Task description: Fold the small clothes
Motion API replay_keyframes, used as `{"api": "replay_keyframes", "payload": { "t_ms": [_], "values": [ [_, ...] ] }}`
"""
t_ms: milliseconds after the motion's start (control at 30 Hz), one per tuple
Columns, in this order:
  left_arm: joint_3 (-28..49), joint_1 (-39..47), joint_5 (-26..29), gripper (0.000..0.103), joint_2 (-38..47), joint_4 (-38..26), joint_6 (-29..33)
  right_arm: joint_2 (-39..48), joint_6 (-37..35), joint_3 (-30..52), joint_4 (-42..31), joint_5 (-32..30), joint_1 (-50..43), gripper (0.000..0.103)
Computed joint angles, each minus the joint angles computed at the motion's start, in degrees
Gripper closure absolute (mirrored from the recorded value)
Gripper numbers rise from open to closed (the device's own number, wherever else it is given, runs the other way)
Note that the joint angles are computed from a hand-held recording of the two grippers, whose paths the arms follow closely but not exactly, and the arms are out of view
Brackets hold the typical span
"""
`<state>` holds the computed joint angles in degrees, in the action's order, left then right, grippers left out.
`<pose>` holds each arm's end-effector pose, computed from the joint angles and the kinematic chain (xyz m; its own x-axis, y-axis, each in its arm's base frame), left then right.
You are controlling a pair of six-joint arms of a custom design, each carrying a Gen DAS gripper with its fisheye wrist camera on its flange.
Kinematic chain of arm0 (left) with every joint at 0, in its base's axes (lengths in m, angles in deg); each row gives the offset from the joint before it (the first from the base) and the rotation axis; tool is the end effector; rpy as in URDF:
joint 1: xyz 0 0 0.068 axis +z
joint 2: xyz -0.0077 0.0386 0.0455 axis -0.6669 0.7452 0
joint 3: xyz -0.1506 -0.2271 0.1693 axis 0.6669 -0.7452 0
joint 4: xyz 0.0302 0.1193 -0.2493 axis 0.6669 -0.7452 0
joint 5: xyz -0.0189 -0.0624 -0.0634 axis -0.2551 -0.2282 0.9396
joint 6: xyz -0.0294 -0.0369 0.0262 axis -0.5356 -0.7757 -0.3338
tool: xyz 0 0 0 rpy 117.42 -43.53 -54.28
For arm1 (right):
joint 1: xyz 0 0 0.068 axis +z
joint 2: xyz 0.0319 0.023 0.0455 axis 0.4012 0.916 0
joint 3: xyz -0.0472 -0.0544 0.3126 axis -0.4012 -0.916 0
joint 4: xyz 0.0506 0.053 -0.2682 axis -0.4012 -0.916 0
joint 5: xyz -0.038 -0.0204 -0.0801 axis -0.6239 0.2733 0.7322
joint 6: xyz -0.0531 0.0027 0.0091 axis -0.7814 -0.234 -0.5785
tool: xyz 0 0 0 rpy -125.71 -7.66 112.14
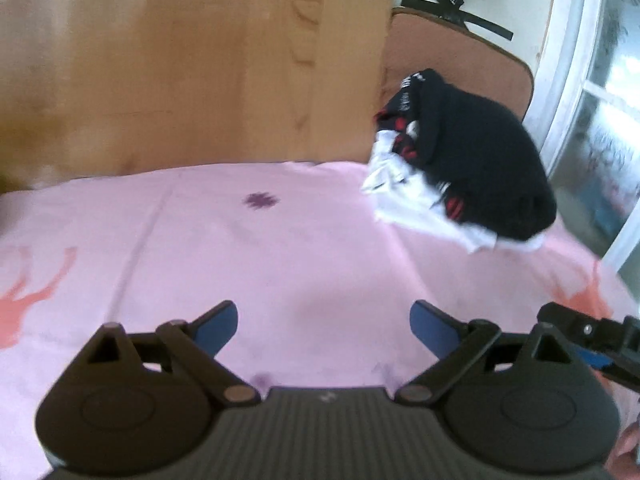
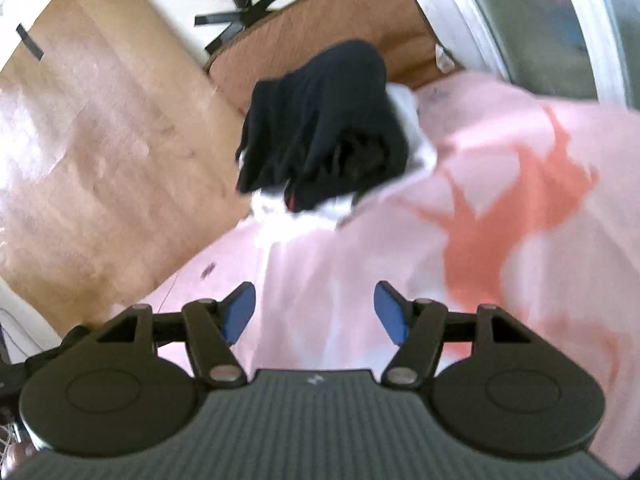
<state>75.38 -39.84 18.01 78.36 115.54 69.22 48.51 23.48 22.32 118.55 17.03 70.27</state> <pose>0.2928 -0.0081 0.0746 -0.5683 0.2963 -0.7676 0.5645 0.8191 -0.1018 0.1660 0.1366 0.0163 -0.2088 0.7152 -0.6670 0.4495 0.6759 0.5841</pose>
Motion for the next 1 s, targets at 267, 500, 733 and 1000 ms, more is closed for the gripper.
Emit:
{"api": "replay_keyframes", "payload": {
  "t_ms": [267,500,733,1000],
  "values": [
    [-6.07,17.43,7.31,0.0,0.88,7.05,10.88,-7.23,7.4,11.68,-30.52,4.18,8.52,0.035],
    [-2.24,25.03,7.9,0.0,6.94,9.09,12.46,-6.67,-0.47,19.57,-37.33,5.23,9.0,0.034],
    [0.76,24.83,6.18,0.0,10.17,10.05,10.0,-2.6,-5.31,21.16,-33.13,6.67,8.37,0.031],
    [1.98,24.78,5.39,0.0,10.57,7.6,10.09,-1.39,-5.08,19.65,-27.94,7.13,9.0,0.03]
  ]
}}
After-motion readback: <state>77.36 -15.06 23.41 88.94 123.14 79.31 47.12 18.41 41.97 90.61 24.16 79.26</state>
